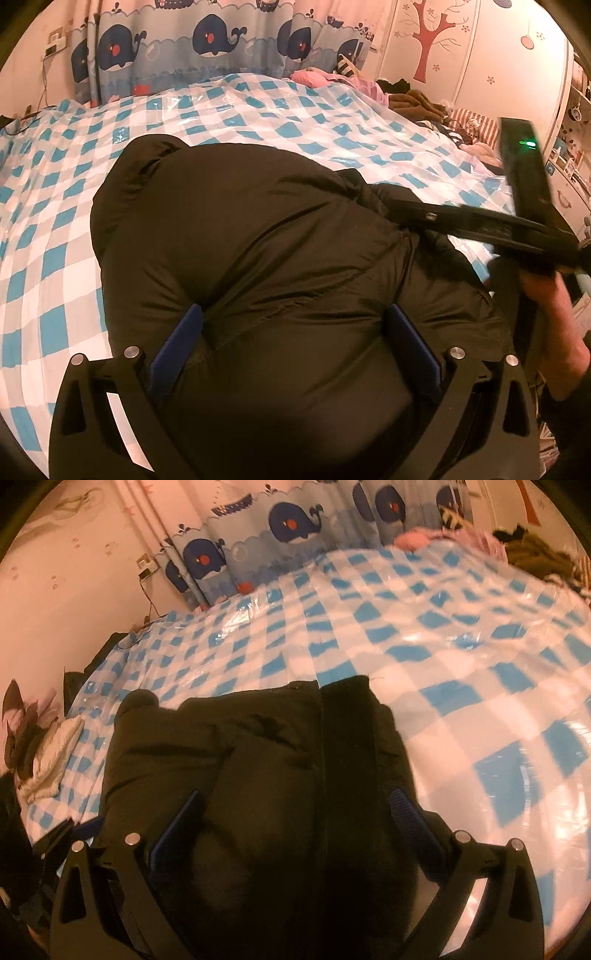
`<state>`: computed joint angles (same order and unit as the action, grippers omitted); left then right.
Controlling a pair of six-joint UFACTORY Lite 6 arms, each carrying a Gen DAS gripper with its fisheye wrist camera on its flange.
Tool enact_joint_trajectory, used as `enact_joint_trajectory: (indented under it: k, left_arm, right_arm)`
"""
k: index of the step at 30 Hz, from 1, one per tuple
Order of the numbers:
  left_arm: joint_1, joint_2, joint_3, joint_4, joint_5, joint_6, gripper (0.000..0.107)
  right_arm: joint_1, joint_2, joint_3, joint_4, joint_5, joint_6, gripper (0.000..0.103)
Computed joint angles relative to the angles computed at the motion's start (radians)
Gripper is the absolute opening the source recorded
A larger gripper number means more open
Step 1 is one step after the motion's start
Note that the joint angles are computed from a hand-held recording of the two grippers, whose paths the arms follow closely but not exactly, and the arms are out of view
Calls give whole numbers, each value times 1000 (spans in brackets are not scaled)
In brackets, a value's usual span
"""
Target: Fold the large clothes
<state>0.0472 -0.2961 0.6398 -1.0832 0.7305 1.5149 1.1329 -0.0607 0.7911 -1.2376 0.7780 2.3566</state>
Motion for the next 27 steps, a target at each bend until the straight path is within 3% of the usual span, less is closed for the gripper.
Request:
enact_joint_trajectory:
  k: [3, 7, 20, 24, 27]
  left_arm:
    - [-1, 1, -1, -4, -3, 5, 95]
    - [-9, 4, -3, -8, -13, 10, 95]
    - [-11, 17, 10, -6, -19, 11, 95]
    - [-1, 43, 34, 10, -17, 16, 95]
    - [66, 82, 94, 47, 89, 4, 95]
  right_arm:
    - [40, 38, 11, 34, 32, -13, 97]
    - [-2, 94, -72, -142, -95, 231, 98]
    - [13, 164, -89, -276, -65, 404, 98]
    - [-3, 94, -83, -146, -116, 278, 97]
    - [92, -3, -90, -66, 1, 235, 97]
